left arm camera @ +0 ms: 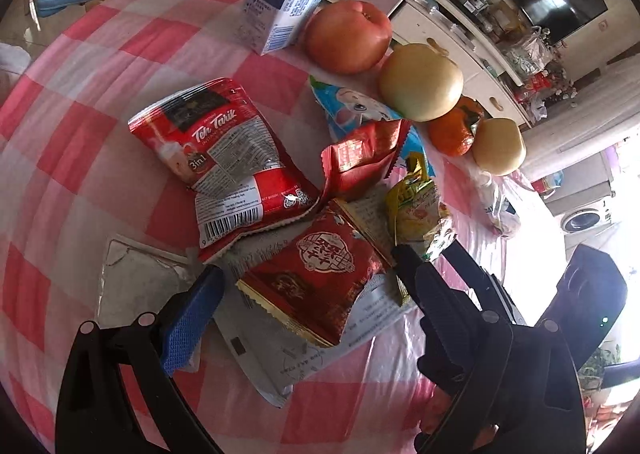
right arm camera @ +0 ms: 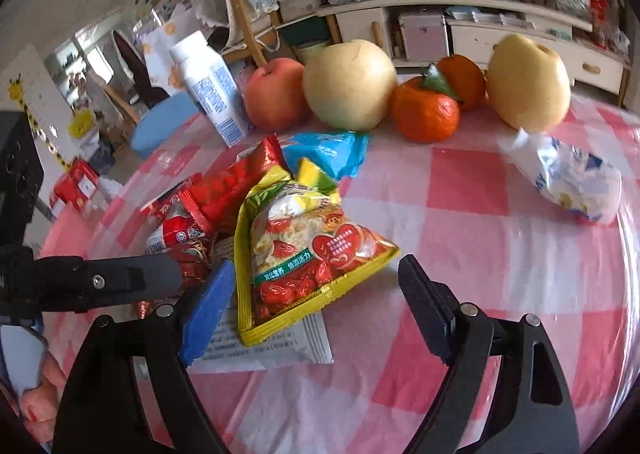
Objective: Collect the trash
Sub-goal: 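Grasp the yellow-edged snack bag with the right tool while the left tool approaches a small red wrapper, then lift the yellow-edged snack bag with the right tool while the left tool grasps the small red wrapper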
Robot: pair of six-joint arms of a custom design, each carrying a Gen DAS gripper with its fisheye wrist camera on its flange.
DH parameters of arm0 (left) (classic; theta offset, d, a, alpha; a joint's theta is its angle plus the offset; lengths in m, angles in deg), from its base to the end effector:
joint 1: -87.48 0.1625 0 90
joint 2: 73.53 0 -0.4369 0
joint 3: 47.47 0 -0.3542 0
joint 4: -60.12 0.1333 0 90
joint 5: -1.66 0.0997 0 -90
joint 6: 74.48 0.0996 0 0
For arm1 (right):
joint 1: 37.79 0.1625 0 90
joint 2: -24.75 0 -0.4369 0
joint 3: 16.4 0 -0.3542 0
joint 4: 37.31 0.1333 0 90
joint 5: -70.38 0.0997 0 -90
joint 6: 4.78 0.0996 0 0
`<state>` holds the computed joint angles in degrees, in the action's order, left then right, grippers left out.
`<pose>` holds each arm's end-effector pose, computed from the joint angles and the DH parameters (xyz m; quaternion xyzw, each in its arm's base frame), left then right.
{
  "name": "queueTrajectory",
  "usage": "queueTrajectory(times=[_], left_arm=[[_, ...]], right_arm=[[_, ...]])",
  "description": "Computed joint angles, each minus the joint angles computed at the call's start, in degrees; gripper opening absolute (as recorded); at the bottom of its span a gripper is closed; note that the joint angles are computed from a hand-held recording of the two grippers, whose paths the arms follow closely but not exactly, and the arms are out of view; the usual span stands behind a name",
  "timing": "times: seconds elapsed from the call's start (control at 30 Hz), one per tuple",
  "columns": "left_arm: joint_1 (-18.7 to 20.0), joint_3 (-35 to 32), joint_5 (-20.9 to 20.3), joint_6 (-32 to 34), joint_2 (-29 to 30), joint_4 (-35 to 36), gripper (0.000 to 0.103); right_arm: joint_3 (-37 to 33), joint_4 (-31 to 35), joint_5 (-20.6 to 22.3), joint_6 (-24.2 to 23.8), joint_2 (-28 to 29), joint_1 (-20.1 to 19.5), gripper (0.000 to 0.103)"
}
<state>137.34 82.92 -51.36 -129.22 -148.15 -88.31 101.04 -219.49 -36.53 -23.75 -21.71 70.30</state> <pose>-0.1220 -0.4444 0.2161 -0.1278 0.9395 -0.2484 0.1982 0.2680 -0.4845 0.0916 0.2833 -0.9304 0.1808 0.1459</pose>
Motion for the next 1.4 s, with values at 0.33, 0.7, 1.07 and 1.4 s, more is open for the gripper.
queueTrajectory(times=[0.33, 0.7, 1.07, 1.4], left_arm=[[-0.96, -1.28, 2.33, 1.03, 1.46, 3.76, 0.095], [-4.36, -2.81, 5.64, 13.64, 5.34, 10.87, 0.095], [-5.49, -3.25, -1.7, 23.29, 4.67, 8.55, 0.095], [-4.62, -3.77, 2.25, 25.29, 6.31, 5.3, 0.095]], right_arm=[[0.38, -0.5, -1.21, -2.47, -0.35, 0.3, 0.044], [3.04, -0.76, -5.41, -4.53, -4.13, -1.4, 0.035], [5.23, -5.47, -10.49, -4.06, -6.57, -2.85, 0.078], [2.66, -6.88, -10.54, -4.11, -3.71, -2.77, 0.089]])
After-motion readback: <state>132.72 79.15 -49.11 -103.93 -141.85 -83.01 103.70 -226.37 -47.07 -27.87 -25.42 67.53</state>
